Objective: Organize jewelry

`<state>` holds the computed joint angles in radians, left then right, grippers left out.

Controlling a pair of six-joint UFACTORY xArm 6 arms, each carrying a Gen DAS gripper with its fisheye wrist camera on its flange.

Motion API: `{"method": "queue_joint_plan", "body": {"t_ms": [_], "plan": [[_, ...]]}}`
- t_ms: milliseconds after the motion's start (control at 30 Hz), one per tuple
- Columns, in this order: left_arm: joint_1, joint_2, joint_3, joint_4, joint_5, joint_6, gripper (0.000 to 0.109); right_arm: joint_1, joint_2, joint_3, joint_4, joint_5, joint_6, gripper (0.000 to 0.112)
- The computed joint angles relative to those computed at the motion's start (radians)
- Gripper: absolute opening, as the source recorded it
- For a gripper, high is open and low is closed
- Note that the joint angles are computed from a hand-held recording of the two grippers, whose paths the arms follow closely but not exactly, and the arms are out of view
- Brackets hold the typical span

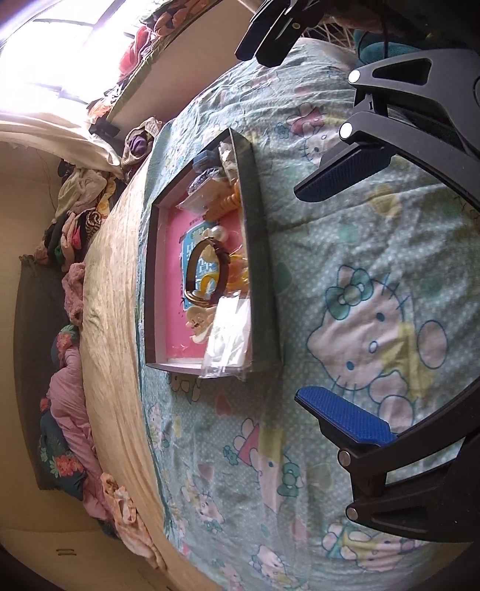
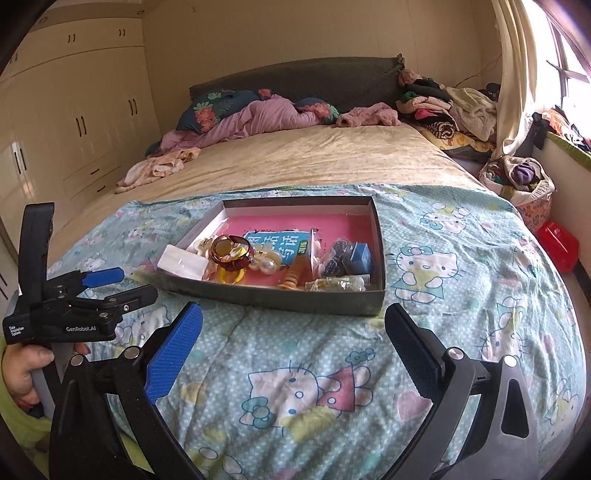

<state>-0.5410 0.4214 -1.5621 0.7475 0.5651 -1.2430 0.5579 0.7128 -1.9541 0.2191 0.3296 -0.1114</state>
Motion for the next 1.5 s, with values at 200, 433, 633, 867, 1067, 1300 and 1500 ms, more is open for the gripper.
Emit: {"method": "queue_joint_plan", "body": {"t_ms": [200,433,633,867,1067,1300,1500], "plan": [[-0.023,-0.034,0.064,0.059,-0.008,-0.087,0.094,0.011,-0.075,0.142,0.001,-0.073,0.001,0.099],[-0.034,-0.039,0.076,0.081,-0.022,-0.118,0.094,0.03,-0.112,0.224,-0.006,-0.082,0.013,0.099],[-0.043,-0.046,0.08,0.098,-0.018,-0.131,0.094,0.037,-0.119,0.234,-0.056,-0.091,0.049,0.099],[-0.043,-0.059,0.092,0.114,-0.034,-0.146,0.094,0.033,-0.131,0.248,-0.072,-0.093,0.07,0.099],[-0.05,-0.063,0.089,0.12,-0.02,-0.15,0.094,0.033,-0.138,0.26,-0.078,-0.104,0.076,0.099],[-0.05,-0.065,0.088,0.11,-0.014,-0.144,0.094,0.033,-0.151,0.277,-0.088,-0.118,0.085,0.099],[-0.051,-0.067,0.09,0.113,-0.008,-0.144,0.094,0.031,-0.155,0.278,-0.116,-0.122,0.116,0.099]]}}
